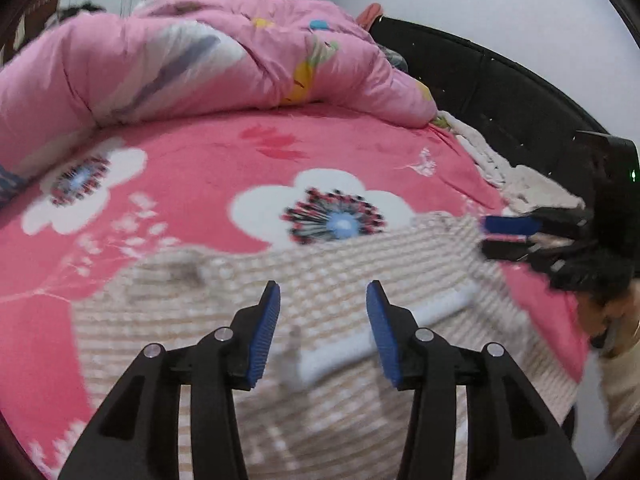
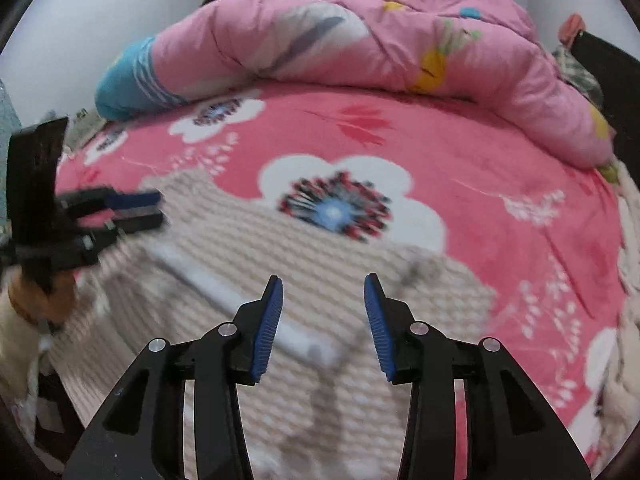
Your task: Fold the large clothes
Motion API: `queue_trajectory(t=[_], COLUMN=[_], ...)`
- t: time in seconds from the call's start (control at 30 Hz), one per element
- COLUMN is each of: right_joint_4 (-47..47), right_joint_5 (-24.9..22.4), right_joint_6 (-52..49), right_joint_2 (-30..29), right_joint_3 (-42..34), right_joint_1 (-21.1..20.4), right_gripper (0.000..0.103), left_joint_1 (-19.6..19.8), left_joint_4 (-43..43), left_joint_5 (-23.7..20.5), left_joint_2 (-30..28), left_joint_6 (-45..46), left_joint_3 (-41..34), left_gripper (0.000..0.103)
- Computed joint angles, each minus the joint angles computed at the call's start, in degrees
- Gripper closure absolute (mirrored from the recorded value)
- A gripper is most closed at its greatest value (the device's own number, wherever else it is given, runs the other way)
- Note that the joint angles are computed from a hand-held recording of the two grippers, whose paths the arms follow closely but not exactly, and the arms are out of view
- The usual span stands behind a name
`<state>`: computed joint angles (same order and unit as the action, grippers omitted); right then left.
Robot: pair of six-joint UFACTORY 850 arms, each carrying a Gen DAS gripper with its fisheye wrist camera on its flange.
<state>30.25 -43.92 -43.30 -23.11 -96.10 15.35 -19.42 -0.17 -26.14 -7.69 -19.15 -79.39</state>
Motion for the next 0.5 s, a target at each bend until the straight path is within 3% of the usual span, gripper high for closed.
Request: queue_trajectory(t=[0.1,0.17,0.23,0.33,0.5], right_joint_4=[-7.8,-8.2,-9.6,-4.8,3.0], right_joint_5=[-1.0,1.0,1.4,0.6,1.6], right_joint_6=[7.9,7.7,9.2,7.5,2.0], right_joint_2=[-3.1,-1.5,2.5,9.5,21.1], right_joint_3=[0.3,4.6,7.9,13.0,23.5], right_joint_1=[2.6,2.4,1.6,-1.4,-4.9], right_gripper=[0.058,0.058,0.058,0.045,0.024], left_joint_1=[-2.8,-4.2,-4.7,-3.9,-7.5], left_joint_4=[7.3,12.3,13.7,11.9,22.6], left_joint_5=[-7.7,-8.1,-7.6,-6.8,-6.5], left_joint_2=[-5.6,-5.2,-1.5,5.3,16.4], left_joint_6=[-6.8,-10.2,-12.8,-15.8,-30.3], left_joint_3=[-3.8,-1.9,1.0,5.7,13.7], left_gripper=[0.048,0.048,0.048,0.04,0.028])
